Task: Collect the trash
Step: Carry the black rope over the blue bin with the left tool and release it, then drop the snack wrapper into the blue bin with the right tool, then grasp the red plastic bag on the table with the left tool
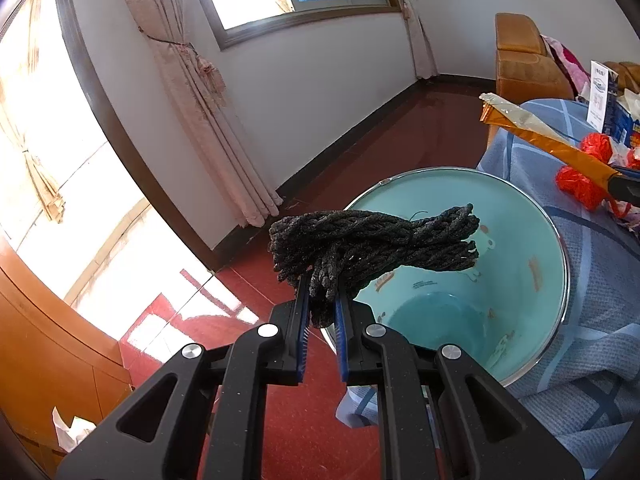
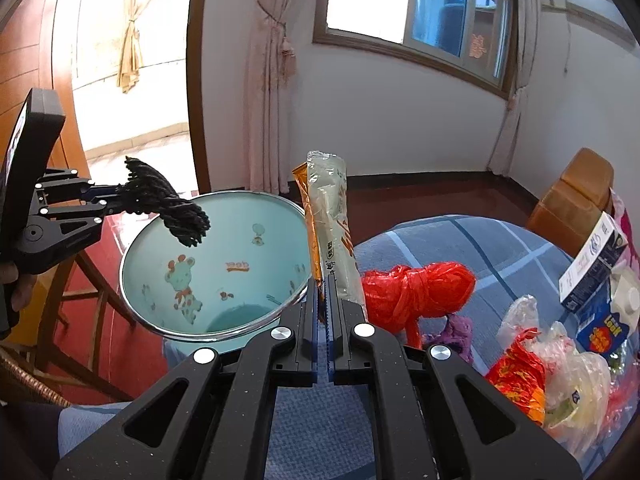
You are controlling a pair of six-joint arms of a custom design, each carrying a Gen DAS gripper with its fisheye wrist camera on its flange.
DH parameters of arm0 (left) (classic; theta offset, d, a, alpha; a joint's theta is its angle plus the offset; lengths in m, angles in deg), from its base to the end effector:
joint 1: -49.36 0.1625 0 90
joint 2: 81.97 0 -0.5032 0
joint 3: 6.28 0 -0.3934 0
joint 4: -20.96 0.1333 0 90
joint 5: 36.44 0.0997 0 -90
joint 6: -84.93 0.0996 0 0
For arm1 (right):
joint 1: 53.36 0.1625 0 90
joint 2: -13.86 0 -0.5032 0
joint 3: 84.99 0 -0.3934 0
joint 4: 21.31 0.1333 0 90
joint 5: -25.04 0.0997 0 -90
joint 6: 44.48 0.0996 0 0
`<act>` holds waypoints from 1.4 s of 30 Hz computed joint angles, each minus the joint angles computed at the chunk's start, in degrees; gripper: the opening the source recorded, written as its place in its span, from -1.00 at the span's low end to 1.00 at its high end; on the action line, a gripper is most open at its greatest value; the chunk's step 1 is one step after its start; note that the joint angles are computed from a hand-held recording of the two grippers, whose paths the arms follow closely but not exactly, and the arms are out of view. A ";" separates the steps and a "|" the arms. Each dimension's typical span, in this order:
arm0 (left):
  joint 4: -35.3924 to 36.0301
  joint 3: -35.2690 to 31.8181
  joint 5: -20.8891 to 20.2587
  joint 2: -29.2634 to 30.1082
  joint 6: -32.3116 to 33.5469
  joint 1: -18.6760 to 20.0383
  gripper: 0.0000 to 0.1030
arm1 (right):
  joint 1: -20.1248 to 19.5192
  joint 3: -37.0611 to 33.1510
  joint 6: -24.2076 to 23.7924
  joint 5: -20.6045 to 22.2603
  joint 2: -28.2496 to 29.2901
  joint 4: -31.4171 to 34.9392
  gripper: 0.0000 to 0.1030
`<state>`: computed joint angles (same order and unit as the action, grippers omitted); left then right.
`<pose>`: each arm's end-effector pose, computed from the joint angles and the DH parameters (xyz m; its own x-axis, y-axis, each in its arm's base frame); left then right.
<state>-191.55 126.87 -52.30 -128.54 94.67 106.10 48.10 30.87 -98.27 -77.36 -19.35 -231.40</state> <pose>-0.0641 -0.5154 0.1717 -0.4552 -0.2029 -0.8670 0.5287 0.7218 -0.4466 0.2308 -0.5752 0.0313 -0.4535 -0.6669 0.5912 -0.8864 0.4064 -0.2216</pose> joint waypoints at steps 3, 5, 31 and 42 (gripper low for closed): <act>0.43 -0.06 -0.20 -0.19 -0.06 0.18 -0.78 | 0.08 0.11 -0.48 0.06 0.03 0.16 -0.92; 0.65 -0.11 -0.28 -0.35 -0.07 0.26 -0.78 | 0.15 0.23 -0.51 0.06 -0.07 0.25 -0.92; -15.02 -0.13 -1.72 3.22 8.99 -2.28 0.41 | -0.36 2.41 0.53 2.14 -1.99 -1.52 -0.08; -8.78 -0.99 -5.86 6.24 6.25 -4.17 0.43 | -6.26 11.93 7.45 -5.06 -9.78 -14.43 0.04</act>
